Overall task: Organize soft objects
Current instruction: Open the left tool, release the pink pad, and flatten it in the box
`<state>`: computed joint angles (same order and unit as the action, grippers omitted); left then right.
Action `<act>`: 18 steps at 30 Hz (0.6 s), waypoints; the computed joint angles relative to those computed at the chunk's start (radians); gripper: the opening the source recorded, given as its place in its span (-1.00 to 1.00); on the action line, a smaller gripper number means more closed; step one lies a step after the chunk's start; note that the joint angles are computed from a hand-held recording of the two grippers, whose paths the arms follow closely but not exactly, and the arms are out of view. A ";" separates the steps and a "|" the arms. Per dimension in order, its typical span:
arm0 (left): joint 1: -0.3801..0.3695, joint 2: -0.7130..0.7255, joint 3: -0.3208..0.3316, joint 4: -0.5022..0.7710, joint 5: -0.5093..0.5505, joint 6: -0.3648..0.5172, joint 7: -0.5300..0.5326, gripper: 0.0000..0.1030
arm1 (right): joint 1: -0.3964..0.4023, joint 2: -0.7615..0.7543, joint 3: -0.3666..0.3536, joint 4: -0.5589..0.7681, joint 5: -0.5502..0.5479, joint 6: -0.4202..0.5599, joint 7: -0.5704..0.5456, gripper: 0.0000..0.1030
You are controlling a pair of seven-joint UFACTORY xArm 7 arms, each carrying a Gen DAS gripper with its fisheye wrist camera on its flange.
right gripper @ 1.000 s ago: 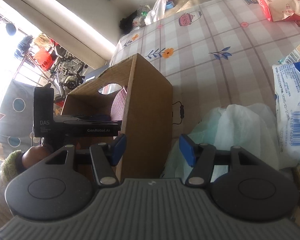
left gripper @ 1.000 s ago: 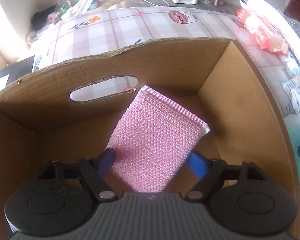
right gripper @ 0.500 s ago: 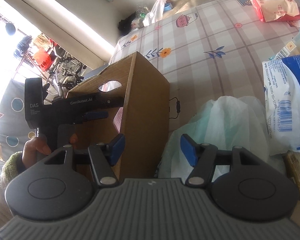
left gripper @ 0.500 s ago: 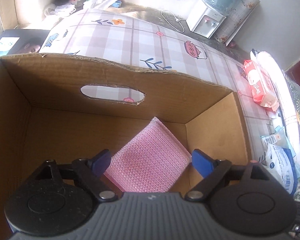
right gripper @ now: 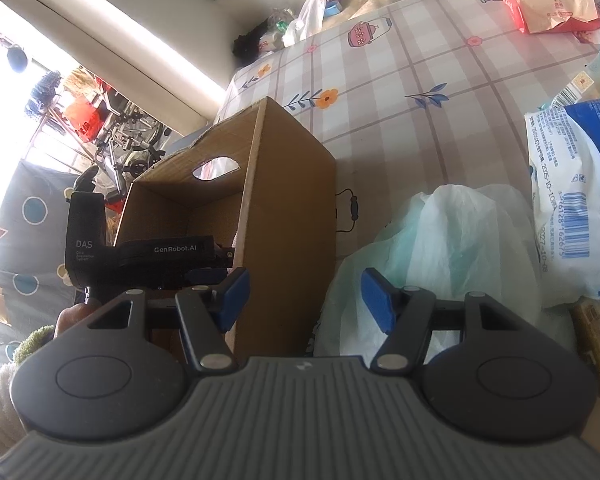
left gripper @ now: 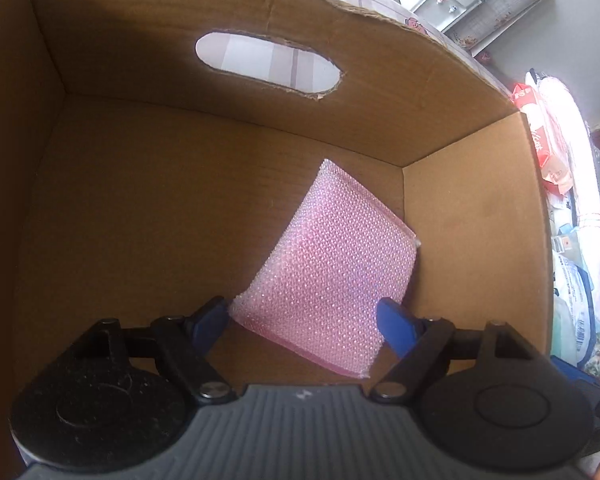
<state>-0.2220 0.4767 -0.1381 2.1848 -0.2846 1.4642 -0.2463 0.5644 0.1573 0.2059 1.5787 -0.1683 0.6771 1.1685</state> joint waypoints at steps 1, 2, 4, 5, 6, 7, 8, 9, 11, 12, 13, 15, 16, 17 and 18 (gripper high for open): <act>0.005 -0.010 -0.002 -0.017 -0.015 -0.003 -0.011 0.58 | 0.001 0.001 0.000 -0.001 0.000 -0.001 0.000 0.20; 0.008 -0.020 -0.004 -0.034 -0.027 -0.008 -0.022 0.54 | 0.001 0.001 0.000 -0.001 0.000 -0.002 0.000 0.20; 0.006 -0.041 -0.005 -0.072 -0.036 -0.033 -0.030 0.47 | 0.001 0.002 0.001 -0.002 0.003 -0.005 0.000 0.20; 0.000 -0.045 -0.004 -0.080 -0.030 -0.042 -0.035 0.39 | 0.002 0.004 0.001 -0.001 0.004 -0.005 0.000 0.20; -0.005 -0.048 -0.003 -0.085 -0.024 -0.051 -0.041 0.38 | 0.003 0.006 0.001 0.000 0.003 -0.005 0.002 0.20; -0.010 -0.056 -0.002 -0.100 -0.021 -0.070 -0.049 0.28 | 0.004 0.007 0.000 0.000 0.002 -0.005 0.003 0.20; -0.014 -0.057 -0.002 -0.103 -0.020 -0.079 -0.058 0.22 | 0.004 0.007 0.000 0.001 0.001 -0.004 0.004 0.20; -0.016 -0.054 -0.002 -0.102 -0.023 -0.088 -0.069 0.19 | 0.004 0.007 -0.001 0.000 0.000 -0.003 0.005 0.20; -0.022 -0.040 -0.004 -0.088 -0.020 -0.101 -0.083 0.19 | 0.004 0.002 -0.002 -0.004 -0.002 -0.003 0.010 0.20; -0.028 -0.039 -0.003 -0.088 -0.009 -0.115 -0.081 0.19 | 0.004 0.000 -0.003 -0.007 -0.004 -0.003 0.012 0.20; -0.031 -0.037 -0.004 -0.087 -0.004 -0.125 -0.080 0.19 | 0.003 -0.003 -0.003 -0.011 -0.005 -0.004 0.013 0.20; -0.039 -0.025 -0.002 -0.074 0.012 -0.142 -0.079 0.19 | 0.001 -0.013 -0.002 -0.023 -0.004 -0.007 0.016 0.20; -0.043 -0.025 -0.001 -0.073 0.021 -0.151 -0.078 0.19 | 0.000 -0.016 -0.001 -0.027 -0.006 -0.008 0.019 0.20; -0.048 -0.027 0.000 -0.076 0.033 -0.167 -0.073 0.20 | -0.001 -0.019 0.000 -0.031 -0.009 -0.008 0.020 0.20; -0.052 -0.031 0.002 -0.079 0.045 -0.173 -0.070 0.24 | -0.001 -0.021 0.001 -0.033 -0.013 -0.006 0.022 0.20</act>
